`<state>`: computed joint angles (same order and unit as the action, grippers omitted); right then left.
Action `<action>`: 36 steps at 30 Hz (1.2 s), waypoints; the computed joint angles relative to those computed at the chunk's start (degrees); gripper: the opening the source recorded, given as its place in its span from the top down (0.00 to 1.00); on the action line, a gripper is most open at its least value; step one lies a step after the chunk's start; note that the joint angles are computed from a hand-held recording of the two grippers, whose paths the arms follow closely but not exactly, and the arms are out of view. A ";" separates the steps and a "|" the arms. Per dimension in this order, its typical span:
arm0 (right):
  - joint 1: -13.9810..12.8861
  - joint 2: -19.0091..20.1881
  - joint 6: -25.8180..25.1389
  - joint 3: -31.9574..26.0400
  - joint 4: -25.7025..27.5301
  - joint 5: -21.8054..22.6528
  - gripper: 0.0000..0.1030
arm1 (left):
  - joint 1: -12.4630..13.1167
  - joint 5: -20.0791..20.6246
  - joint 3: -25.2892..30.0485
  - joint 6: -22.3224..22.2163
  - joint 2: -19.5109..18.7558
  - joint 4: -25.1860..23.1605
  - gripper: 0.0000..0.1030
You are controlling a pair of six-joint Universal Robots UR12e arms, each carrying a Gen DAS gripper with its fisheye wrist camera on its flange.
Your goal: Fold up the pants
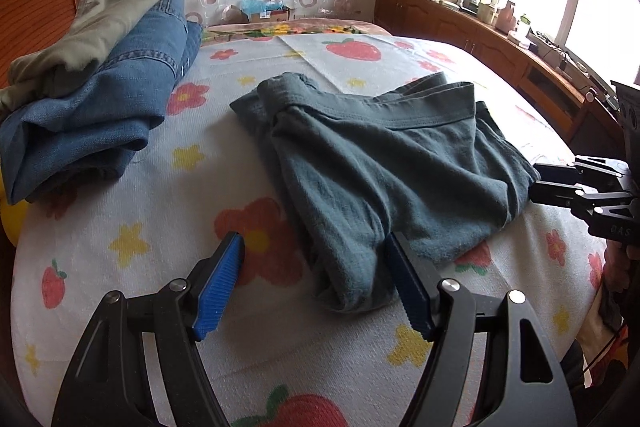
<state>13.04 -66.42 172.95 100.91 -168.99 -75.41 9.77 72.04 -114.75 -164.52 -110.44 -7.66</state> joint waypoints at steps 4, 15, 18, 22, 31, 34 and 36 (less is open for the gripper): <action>0.40 0.26 -0.91 -0.28 0.04 0.42 0.87 | 0.01 0.04 -0.17 0.02 -0.04 0.45 0.27; 0.10 -0.52 0.62 1.16 -2.07 -1.17 0.95 | 0.10 -0.18 -0.46 0.09 -0.02 1.08 0.27; 0.24 -0.47 0.73 0.87 -1.44 -1.10 0.95 | 0.07 -0.15 -0.42 0.15 0.00 0.99 0.26; 0.12 -0.62 1.52 1.06 -3.27 -1.06 0.78 | 0.04 -0.12 -0.41 0.07 -0.01 1.03 0.26; 0.46 1.15 4.16 -1.49 -3.12 -2.65 0.55 | 0.05 -0.16 -0.43 0.10 -0.02 1.05 0.26; 0.62 2.30 5.17 -3.71 -1.72 -2.59 0.55 | 0.04 -0.12 -0.44 0.10 -0.02 1.08 0.26; 0.95 3.10 5.31 -5.20 -0.60 -3.90 0.55 | 0.05 -0.14 -0.43 0.12 -0.02 1.07 0.26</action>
